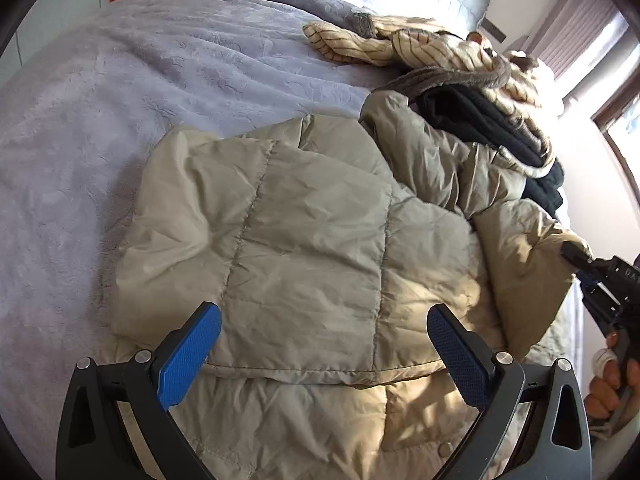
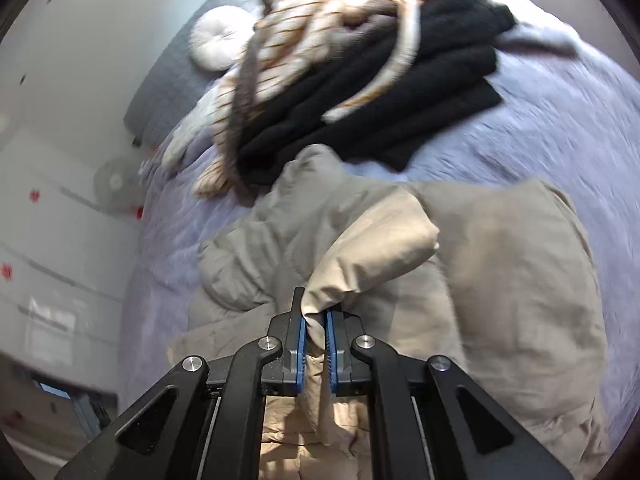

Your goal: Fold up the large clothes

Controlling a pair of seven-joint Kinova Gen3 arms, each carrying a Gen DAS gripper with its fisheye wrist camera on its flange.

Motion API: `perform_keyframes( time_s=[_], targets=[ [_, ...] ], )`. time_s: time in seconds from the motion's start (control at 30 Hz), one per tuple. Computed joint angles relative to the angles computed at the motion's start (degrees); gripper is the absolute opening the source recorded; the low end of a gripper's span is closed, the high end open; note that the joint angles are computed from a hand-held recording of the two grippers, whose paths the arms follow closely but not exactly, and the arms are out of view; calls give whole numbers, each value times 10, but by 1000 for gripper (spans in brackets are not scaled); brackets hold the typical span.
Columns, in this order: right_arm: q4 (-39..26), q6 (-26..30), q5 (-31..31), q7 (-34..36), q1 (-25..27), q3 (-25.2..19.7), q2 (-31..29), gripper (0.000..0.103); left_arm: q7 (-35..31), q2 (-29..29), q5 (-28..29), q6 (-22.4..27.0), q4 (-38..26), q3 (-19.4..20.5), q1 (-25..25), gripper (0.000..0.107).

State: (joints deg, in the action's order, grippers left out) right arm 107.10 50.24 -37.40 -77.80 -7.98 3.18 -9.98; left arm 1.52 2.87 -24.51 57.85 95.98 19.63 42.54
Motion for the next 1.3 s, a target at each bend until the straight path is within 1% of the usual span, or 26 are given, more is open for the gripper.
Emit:
perform_keyframes(
  time_s=[0.07,0.13,0.17,0.23,0.3,0.37,0.4,0.43,0.47,0.5,0.57,0.6,0.67,0.73,0.77,0.8,0.83,0.87,0.9,0.93,1.0,1.07,1.13,1.17,1.23,1.3],
  targets=[
    [-10,-6,34,-3,-43,-26,-8,9,15,-34,7,-47,38,-8,-13,103],
    [-21,-16,81,-21,-95,-48,-3,9,43,-66,3,-81,71,-3,-32,103],
    [-28,-15,104,-31,-110,-66,6,9,54,-79,2,-96,84,1,-42,103],
    [-47,6,151,-55,-113,-117,32,13,61,-100,7,-123,104,5,-61,103],
    [-60,39,188,-79,-118,-145,57,17,41,-115,28,-155,119,12,-86,103],
    [-51,59,188,-82,-130,-131,58,23,-5,-125,72,-202,136,-3,-93,103],
    [-45,71,174,-75,-136,-108,53,31,-26,-126,95,-225,144,-24,-81,103],
    [-32,82,151,-59,-135,-82,42,46,-49,-125,118,-248,153,-42,-71,103],
    [-18,95,128,-46,-125,-55,28,55,-72,-122,141,-267,159,-51,-68,103],
    [-7,116,105,-30,-107,-29,15,62,-92,-117,161,-276,161,-49,-73,103],
    [18,163,61,4,-58,24,-3,62,-127,-97,190,-282,152,-44,-80,103],
    [29,184,50,11,-31,51,-8,62,-146,-86,206,-289,149,-45,-80,103],
    [46,221,36,21,22,103,-10,62,-165,-63,216,-290,135,-31,-90,103],
    [54,230,29,16,75,137,-4,62,-173,-35,210,-283,113,-16,-97,103],
    [58,229,15,18,97,154,0,62,-184,-23,213,-281,102,-15,-97,97],
    [63,222,1,24,123,162,1,59,-204,-13,224,-279,91,-11,-101,82],
    [63,209,-3,27,144,158,0,45,-218,-6,231,-280,87,3,-116,69],
    [60,191,1,27,161,145,4,35,-223,1,229,-275,78,9,-119,36],
    [53,177,14,22,177,121,7,17,-218,7,221,-262,68,7,-112,14],
    [47,168,21,25,183,108,9,12,-204,6,208,-258,66,5,-104,14],
    [38,152,38,32,178,84,9,10,-158,-7,163,-256,74,-20,-59,14],
    [39,141,59,33,167,62,8,10,-117,-14,127,-226,77,-28,-28,14],
    [55,113,81,28,155,40,13,10,-93,-11,128,-222,94,-10,-39,14],
    [68,102,85,29,150,39,11,10,-94,-11,136,-234,107,-7,-46,15],
    [85,96,80,33,151,47,4,10,-96,-8,134,-242,116,-12,-42,15],
    [87,96,76,34,151,53,4,10,-91,-8,125,-224,107,-10,-38,17]
  ],
)
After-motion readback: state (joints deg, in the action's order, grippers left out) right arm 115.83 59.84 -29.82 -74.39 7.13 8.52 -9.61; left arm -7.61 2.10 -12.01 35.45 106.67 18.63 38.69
